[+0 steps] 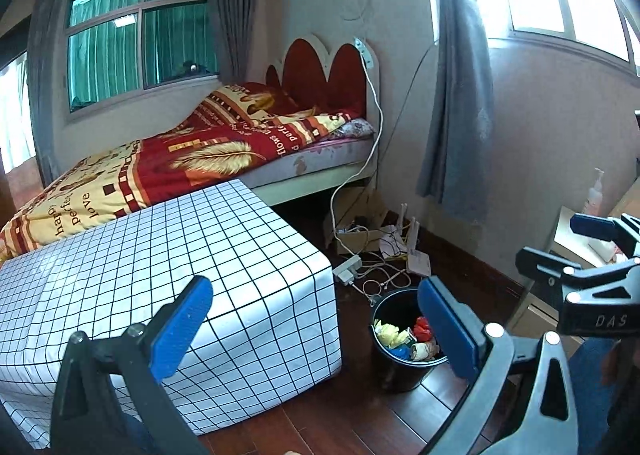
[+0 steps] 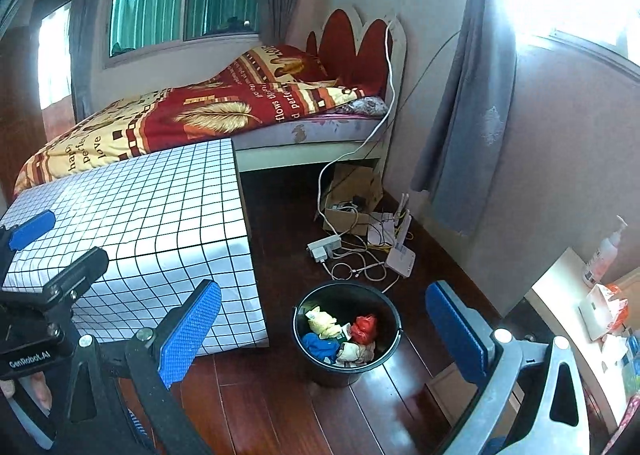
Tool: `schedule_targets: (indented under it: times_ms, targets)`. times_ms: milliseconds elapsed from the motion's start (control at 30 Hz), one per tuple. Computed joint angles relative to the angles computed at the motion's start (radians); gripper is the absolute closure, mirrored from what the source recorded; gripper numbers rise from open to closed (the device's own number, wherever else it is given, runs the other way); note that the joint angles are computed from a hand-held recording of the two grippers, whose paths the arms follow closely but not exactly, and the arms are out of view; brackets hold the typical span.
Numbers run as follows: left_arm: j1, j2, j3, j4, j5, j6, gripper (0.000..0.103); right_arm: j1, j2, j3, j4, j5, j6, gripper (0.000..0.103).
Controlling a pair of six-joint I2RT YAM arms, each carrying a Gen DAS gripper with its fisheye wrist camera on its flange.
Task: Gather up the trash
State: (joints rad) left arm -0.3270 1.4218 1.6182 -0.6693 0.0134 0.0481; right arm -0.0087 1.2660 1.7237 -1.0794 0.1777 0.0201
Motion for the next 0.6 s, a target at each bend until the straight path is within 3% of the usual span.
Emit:
schedule_targets:
  times_ms: [600]
  targets:
    - [0.009,-0.009,-0.001,0.000,0.022,0.003,0.000,-0.006,-0.008,-0.010,0.004,-0.004,0.002,0.000]
